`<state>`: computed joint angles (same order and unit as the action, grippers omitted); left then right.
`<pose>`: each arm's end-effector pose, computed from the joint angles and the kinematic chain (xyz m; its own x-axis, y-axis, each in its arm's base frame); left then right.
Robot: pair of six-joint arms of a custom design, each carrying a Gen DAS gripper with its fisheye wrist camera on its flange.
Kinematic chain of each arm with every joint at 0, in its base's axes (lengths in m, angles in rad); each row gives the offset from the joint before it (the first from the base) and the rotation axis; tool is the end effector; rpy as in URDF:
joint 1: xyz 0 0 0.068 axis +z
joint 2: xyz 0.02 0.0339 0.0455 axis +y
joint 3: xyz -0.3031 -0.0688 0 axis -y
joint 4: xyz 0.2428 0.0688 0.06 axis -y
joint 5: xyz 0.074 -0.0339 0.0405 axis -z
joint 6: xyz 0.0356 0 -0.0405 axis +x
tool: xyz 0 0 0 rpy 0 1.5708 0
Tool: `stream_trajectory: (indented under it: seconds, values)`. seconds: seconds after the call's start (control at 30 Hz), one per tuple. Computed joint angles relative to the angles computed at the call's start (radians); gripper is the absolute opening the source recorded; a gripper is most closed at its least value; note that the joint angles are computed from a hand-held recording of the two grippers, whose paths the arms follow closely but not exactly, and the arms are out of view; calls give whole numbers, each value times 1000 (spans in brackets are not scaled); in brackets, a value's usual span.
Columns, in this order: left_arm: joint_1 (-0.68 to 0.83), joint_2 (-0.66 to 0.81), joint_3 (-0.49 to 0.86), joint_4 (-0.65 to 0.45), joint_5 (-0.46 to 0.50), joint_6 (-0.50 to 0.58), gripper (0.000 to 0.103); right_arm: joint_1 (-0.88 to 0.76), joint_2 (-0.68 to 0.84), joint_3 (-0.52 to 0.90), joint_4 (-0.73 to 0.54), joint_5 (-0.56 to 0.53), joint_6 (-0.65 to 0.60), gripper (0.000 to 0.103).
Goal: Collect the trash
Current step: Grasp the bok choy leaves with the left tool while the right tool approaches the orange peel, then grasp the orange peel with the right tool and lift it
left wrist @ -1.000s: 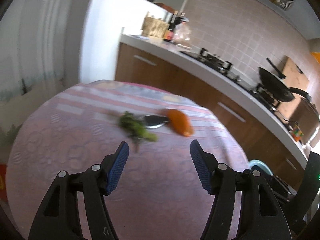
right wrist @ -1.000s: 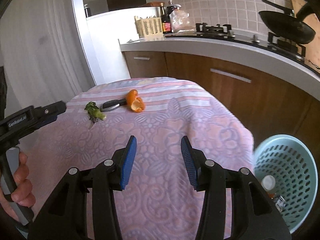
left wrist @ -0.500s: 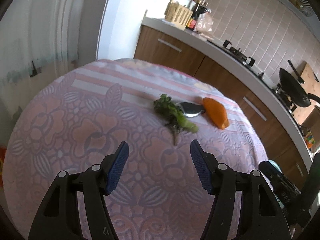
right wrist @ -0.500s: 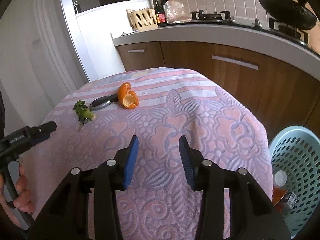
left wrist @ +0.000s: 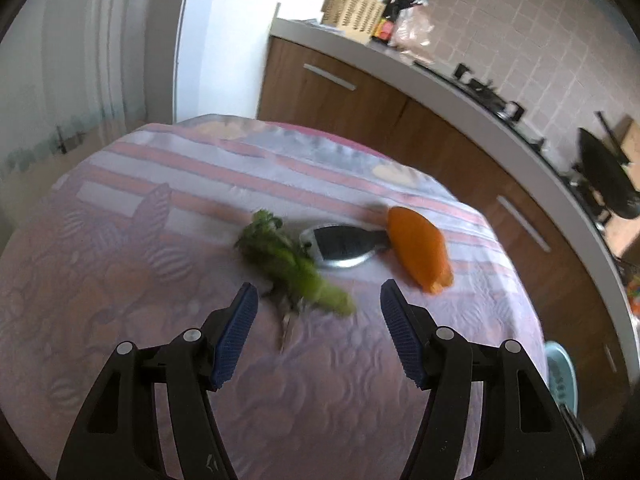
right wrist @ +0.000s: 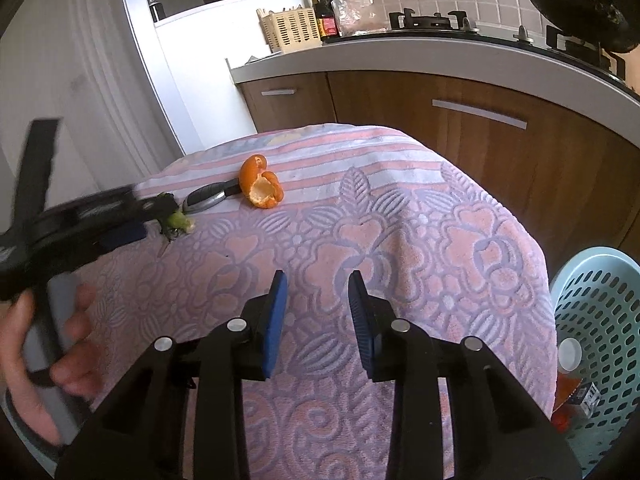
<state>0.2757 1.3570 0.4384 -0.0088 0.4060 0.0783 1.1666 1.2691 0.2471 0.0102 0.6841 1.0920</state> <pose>0.2105 0.0449 0.1678 -0.7692 -0.1429 -0.6228 0.0382 0.9626 -0.2681 0.0843 0.1398 0.1409 -0.6690 0.1849 -0.7199 0.0284 0.9742 0.2239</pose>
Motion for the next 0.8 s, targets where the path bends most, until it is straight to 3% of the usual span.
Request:
stream_trajectory:
  seconds: [0.1,0.17,0.2,0.27,0.47,0.67,0.8]
  values:
    - [-82,64,0,79,-116,-73,59,-8,-5,-4,6,-14,-6,29]
    - [-139,69,-16,128,-207,-75,51,-12,-7,-1,7,-24,-19,29]
    - [-148,69,-20,140,-227,-72,50,-25,-8,2,18,-49,-49,29]
    - [-149,64,-24,139,-244,-43,38,-67,-5,20,21,-107,-112,29]
    - [38,56,29,-6,16,90,23,-198,-34,173,-47,-233,-359,29]
    - [234,35,41,-119,214,238,22,-345,168,331,25,-359,-541,29]
    - [285,55,14,-68,276,275,22,-401,314,356,132,-347,-573,29]
